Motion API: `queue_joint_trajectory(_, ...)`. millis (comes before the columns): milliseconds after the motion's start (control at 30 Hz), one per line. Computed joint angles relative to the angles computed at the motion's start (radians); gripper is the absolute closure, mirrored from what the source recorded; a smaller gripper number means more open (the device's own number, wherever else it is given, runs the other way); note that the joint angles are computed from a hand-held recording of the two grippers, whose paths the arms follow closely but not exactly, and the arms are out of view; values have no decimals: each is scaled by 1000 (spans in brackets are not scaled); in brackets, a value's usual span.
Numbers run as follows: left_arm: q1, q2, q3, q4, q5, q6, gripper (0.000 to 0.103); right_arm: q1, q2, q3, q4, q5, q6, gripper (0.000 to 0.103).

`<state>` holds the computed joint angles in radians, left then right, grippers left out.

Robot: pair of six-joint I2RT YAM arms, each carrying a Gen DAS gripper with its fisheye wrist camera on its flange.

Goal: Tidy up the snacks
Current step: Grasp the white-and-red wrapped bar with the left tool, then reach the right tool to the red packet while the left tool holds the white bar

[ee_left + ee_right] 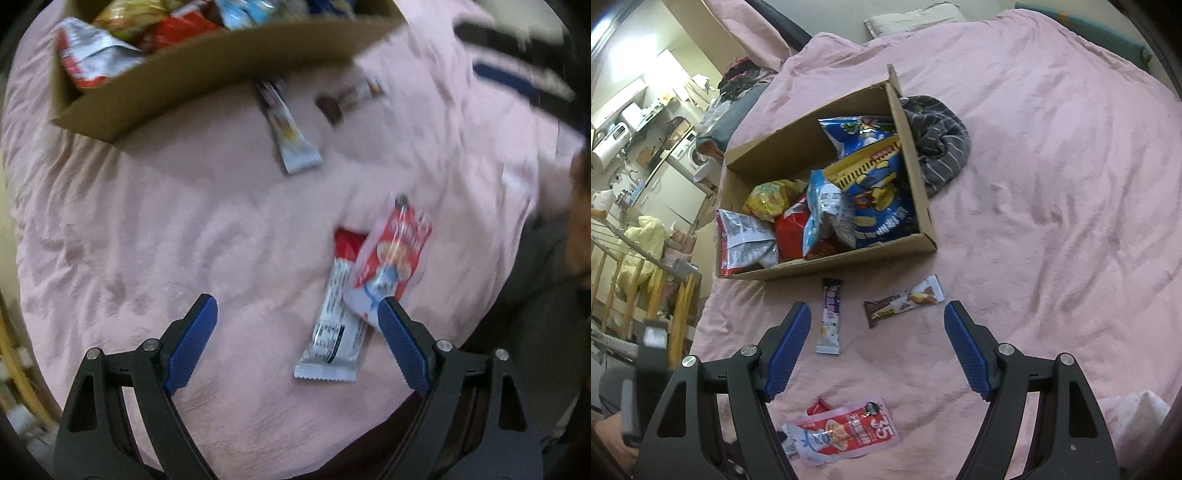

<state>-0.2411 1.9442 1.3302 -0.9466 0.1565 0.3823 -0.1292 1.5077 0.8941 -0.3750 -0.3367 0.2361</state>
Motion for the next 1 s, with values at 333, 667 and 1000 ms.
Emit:
queue_joint_trajectory(333,-89,63,-41,12,-28,6,31,-10,-12,4,-5,-17,-3,26)
queue_joint_trajectory(667,-144,73,-26,86,-56,-39,76,-17,-2,7,-25,4,-10,26)
queue_joint_trajectory(1000,-28,69,49,136,-62,-199,77,38,172,96,-222,-35,-117,26)
